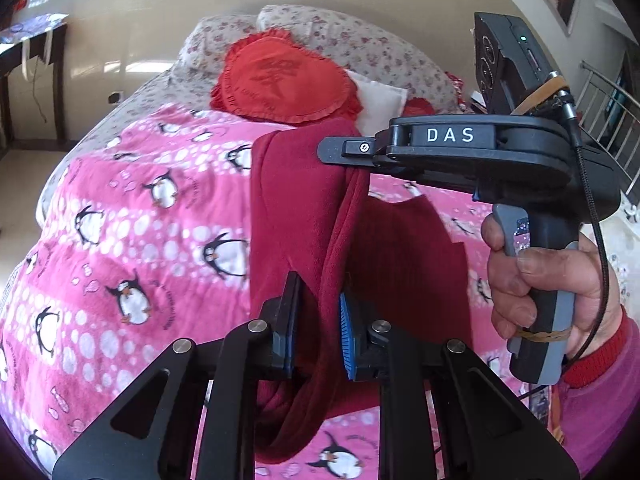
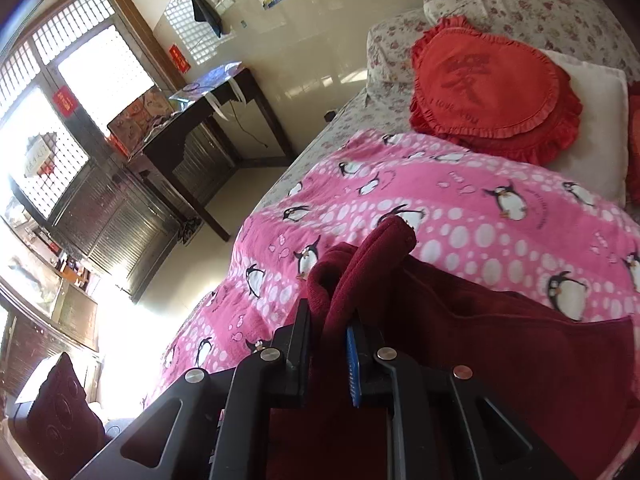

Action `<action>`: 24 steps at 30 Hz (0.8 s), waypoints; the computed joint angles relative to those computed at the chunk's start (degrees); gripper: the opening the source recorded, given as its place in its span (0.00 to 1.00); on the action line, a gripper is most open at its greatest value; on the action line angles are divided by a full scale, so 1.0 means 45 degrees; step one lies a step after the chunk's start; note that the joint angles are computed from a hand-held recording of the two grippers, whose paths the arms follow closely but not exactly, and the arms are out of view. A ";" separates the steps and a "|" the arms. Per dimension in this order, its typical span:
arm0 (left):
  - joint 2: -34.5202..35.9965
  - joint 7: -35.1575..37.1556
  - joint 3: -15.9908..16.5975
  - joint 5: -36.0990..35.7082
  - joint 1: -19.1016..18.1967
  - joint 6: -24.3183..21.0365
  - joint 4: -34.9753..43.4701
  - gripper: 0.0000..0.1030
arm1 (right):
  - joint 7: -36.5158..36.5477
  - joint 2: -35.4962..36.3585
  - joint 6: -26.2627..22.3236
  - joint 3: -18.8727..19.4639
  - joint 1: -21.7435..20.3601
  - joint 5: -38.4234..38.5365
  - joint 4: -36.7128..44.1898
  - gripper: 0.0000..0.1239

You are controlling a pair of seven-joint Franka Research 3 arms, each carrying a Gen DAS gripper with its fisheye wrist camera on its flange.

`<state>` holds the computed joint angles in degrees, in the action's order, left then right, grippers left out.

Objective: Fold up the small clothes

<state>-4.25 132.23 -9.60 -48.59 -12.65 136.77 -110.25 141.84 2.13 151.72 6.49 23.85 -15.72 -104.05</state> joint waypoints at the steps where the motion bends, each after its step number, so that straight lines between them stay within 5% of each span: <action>1: -0.0052 0.0080 -0.0099 -0.0063 -0.0109 -0.0119 0.0076 0.16 | 0.0223 -0.0513 0.0014 -0.0051 -0.0030 -0.0220 -0.0490 0.11; 8: -0.0229 0.0143 -0.0894 -0.0045 -0.1356 -0.0492 -0.0136 0.16 | 0.1839 -0.4809 -0.0328 0.0668 -0.1549 -0.0964 -0.4788 0.11; 13: 0.0514 -0.1013 -0.1474 0.1255 -0.2102 -0.0724 -0.0148 0.14 | 0.2997 -0.6296 -0.1404 0.1691 -0.3038 -0.0956 -0.6752 0.06; 16: 0.0564 -0.1683 -0.1680 0.2305 -0.2285 -0.0467 -0.0312 0.14 | 0.3173 -0.6639 -0.1152 0.1737 -0.3298 -0.0223 -0.7650 0.03; 21: -0.0887 -0.0397 -0.1109 0.1628 -0.2313 -0.0258 -0.1107 0.14 | 0.3798 -0.7982 0.0211 0.2253 -0.3680 0.0374 -0.8750 0.07; 24: -0.1292 -0.0308 -0.0625 0.1514 -0.2207 -0.0068 -0.1339 0.14 | 0.3456 -0.7891 0.1035 0.2429 -0.3577 0.1046 -0.8726 0.20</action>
